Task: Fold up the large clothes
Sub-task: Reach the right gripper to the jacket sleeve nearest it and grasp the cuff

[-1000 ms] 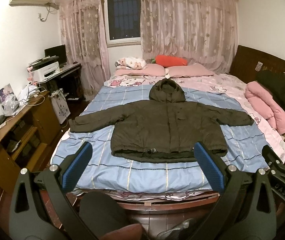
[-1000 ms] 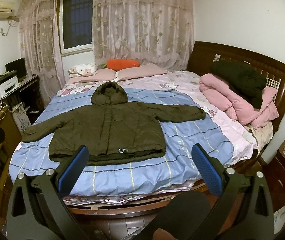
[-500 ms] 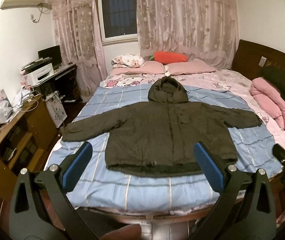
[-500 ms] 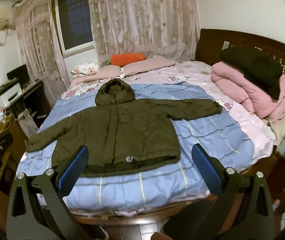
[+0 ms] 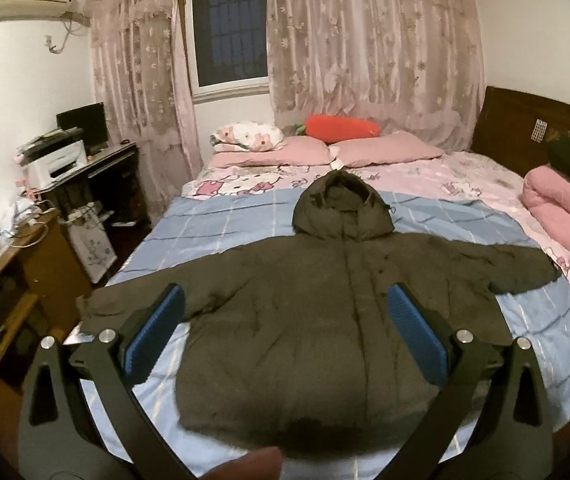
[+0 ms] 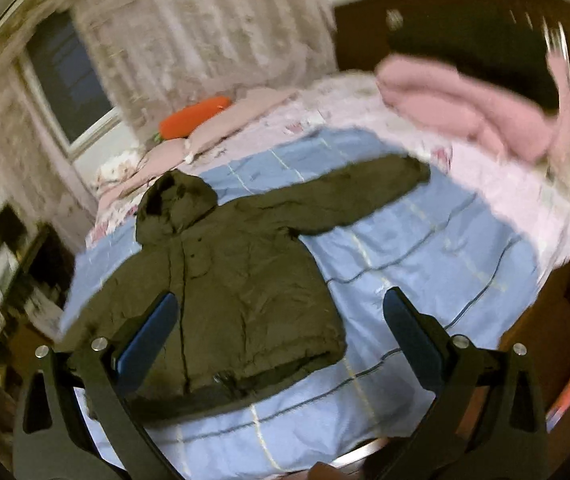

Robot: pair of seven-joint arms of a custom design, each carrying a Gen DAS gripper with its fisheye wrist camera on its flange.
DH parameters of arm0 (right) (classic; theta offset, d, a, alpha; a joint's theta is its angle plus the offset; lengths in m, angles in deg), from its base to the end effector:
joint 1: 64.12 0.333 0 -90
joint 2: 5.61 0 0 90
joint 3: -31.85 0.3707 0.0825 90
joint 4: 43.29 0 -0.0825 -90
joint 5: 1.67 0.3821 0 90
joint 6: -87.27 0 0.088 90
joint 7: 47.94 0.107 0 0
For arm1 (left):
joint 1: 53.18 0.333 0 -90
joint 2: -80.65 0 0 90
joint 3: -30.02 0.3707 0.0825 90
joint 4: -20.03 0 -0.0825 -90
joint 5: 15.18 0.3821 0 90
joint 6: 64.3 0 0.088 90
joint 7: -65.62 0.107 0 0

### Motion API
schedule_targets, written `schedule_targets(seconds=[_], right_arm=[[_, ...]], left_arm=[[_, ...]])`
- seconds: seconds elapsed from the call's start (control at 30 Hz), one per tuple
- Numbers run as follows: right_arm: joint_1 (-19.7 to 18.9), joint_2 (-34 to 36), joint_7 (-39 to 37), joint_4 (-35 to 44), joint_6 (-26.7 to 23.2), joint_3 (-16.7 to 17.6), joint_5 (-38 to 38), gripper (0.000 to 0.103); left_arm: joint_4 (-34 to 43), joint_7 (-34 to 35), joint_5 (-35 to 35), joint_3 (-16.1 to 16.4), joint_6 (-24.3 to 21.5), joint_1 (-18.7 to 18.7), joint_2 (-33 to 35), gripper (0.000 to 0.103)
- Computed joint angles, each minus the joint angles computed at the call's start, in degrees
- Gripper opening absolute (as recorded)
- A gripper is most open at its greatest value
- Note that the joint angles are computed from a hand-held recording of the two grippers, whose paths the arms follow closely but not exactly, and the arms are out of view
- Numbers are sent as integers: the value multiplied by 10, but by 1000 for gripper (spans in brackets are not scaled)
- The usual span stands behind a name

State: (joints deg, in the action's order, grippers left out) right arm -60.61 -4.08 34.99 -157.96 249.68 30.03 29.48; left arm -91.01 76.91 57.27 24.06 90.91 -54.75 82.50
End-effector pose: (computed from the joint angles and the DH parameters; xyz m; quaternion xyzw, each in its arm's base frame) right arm 0.6070 -0.0085 0.5895 -0.5402 0.7313 -0.1620 0.3837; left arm 0.5966 -0.1117 0.5860 -0.6758 0.5279 -0.2779 0.4329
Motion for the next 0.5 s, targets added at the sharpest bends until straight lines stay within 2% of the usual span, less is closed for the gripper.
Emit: schedule_targets(seconds=[0.07,0.13,0.2,0.27,0.3,0.33,0.43,0.5], right_arm=[[-15,35,-36,38,-30,-2,86,102],[-32,69,-44,71,-49,-2,130,102],[-46,97,-34,94,-46,1,155,102],[-64,124,-36,117,-34,9,191,102],[-72,140,-33,131,-32,13,204,102],[-83,157,-37,147,-30,20,225,102],[-125,213,-83,206,-47,51,294,102],[-140,247,-85,243,-59,60,313,102]], left_arm=[[20,-27,29,6,5,1,29,101],[30,-41,43,15,12,1,52,101],[32,-68,55,26,45,6,70,101],[41,-41,19,31,75,14,91,101],[46,-4,-14,31,75,16,99,101],[50,-2,-12,38,75,11,105,101],[68,-47,32,58,49,-8,113,101],[77,-56,33,61,52,-6,117,101]])
